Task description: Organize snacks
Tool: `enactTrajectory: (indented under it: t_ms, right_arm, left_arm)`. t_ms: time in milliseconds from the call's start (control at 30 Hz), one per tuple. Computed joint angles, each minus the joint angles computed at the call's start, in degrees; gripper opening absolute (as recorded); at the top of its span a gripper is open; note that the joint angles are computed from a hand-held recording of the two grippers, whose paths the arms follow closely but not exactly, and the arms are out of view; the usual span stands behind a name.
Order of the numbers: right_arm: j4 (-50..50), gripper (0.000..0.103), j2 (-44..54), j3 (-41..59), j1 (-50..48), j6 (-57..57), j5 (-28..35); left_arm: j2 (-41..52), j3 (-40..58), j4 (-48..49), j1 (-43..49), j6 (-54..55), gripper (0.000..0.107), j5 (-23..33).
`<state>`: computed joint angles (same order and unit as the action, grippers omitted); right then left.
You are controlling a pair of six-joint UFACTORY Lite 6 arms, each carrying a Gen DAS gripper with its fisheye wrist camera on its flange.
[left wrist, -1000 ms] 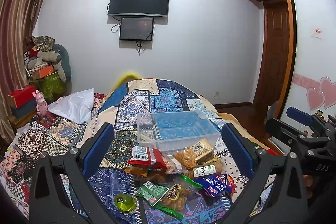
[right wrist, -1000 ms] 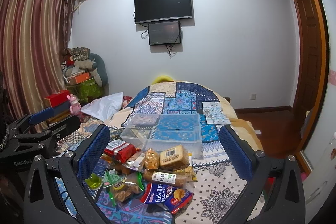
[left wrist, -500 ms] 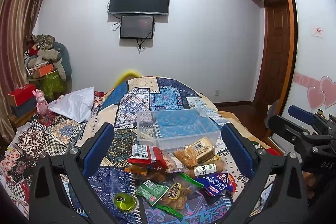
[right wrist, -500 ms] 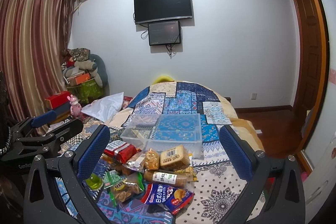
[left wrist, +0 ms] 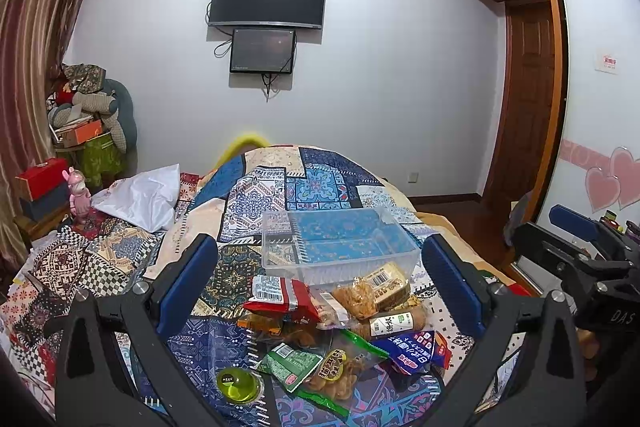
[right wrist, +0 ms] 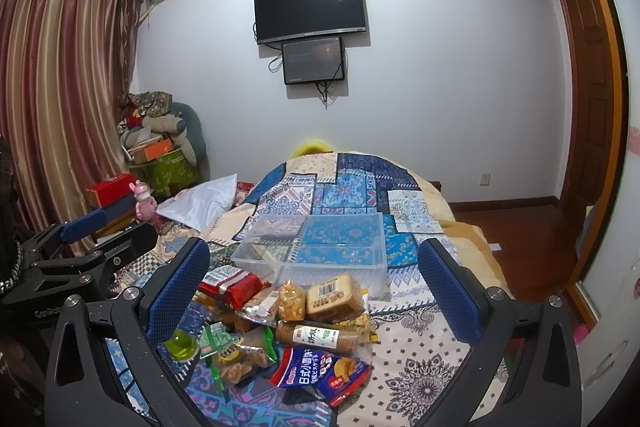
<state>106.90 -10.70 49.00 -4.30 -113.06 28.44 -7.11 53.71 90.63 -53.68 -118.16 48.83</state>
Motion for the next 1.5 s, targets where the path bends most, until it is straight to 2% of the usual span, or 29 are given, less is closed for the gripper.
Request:
enactTrajectory:
  t_ms: [533,900,1200,1400,1500]
  right_arm:
    - [-1.38,0.103,0.75,0.5,-0.18,1.62,0.58]
    - [-2.16,0.103,3.88,2.02,-0.41,2.38,1.21]
    - [-8.19,0.103,11.85,6.37,0.12,6.57,-0.9]
    - [-9.95,0.103,16.16,7.09,-0.15,5.19,-3.12]
    - [-15.68,0.103,20.2,9.68,-0.32,10.05,-3.45]
  left_arm:
    - [0.23,-0.32,0.19,-0.13,-0.4,0.103,0.21]
    - [0.57,-0.96,1.24,1.7,-1.22,0.103,-2.03]
    - [1.52,-3.35,3.0,7.65,-4.34,0.102,-8.1]
    - [3.7,-5.18,4.08,13.14,-5.82,0.089,-13.11]
    - [5.78,-6.03,4.44,16.52,-6.58,0.084,-17.03]
